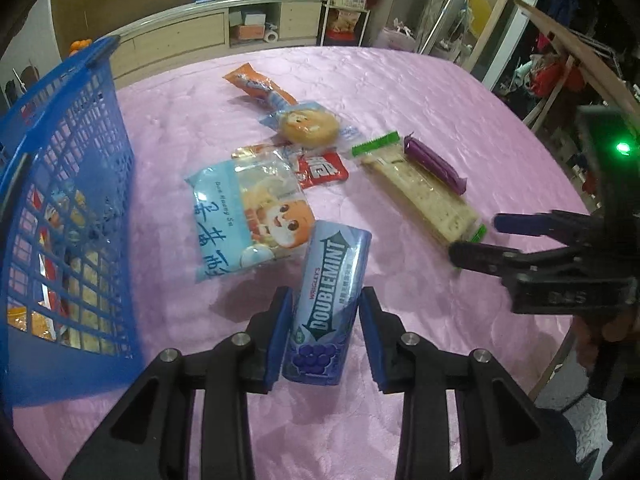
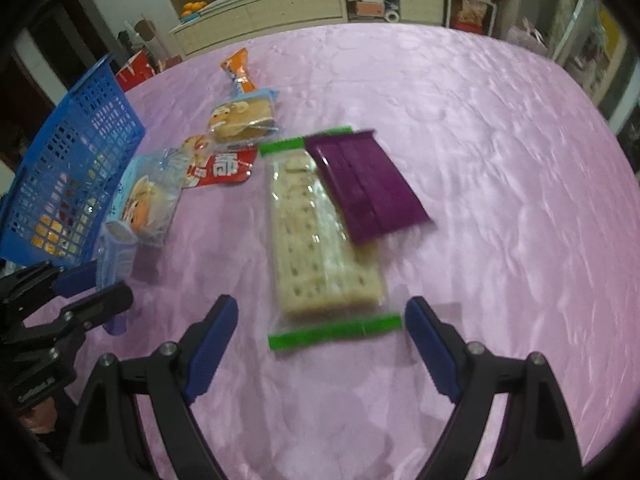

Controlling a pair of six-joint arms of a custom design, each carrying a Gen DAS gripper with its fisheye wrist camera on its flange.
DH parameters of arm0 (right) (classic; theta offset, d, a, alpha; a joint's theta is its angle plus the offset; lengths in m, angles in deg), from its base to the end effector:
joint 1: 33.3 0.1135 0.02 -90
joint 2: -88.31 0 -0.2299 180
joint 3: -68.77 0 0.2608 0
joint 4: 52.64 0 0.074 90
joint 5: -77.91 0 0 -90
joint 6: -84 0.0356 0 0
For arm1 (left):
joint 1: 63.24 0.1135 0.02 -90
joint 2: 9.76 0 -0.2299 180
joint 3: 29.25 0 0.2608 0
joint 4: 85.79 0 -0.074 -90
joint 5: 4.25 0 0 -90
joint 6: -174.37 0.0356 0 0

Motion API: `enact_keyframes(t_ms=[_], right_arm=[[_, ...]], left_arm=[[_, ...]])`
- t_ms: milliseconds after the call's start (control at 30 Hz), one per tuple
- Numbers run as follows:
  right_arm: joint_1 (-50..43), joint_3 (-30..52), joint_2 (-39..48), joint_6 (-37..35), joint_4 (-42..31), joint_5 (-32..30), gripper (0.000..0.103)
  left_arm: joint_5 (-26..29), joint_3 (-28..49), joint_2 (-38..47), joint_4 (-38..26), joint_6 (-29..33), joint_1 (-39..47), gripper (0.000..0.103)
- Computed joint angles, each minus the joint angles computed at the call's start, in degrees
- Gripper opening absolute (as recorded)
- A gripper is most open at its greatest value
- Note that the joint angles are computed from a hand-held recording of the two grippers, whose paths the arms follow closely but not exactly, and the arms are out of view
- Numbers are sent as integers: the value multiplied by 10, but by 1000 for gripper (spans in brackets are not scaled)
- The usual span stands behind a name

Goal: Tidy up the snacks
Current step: 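Grasp the blue Doublemint tube with the left gripper while the right grasps the cracker pack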

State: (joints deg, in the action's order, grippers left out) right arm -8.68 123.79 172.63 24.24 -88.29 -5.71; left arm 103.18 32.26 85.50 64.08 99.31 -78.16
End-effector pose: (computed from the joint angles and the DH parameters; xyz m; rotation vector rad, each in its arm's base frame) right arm 0.2480 0.1093 0.1155 0.1657 2.6948 0.1427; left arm 0.2924 -0.0889 0.1006 0.7762 2.5442 -0.4074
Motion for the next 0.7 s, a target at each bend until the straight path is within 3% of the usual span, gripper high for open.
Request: enact_keyframes(t_ms=[300, 367, 433, 500, 700], right_arm=[[0, 55, 70, -31, 13, 0, 88], [5, 61, 77, -32, 12, 11, 83], [15, 61, 76, -34, 7, 36, 69], [27, 60, 76, -39, 2, 56, 61], [40, 53, 68, -49, 4, 44, 58]], left_arm=[[13, 7, 3, -3, -7, 14, 31], [21, 5, 0, -2, -7, 18, 31], [19, 3, -3, -2, -8, 18, 31], [22, 1, -8, -4, -9, 20, 31], [23, -20, -44, -14, -13, 25, 31]])
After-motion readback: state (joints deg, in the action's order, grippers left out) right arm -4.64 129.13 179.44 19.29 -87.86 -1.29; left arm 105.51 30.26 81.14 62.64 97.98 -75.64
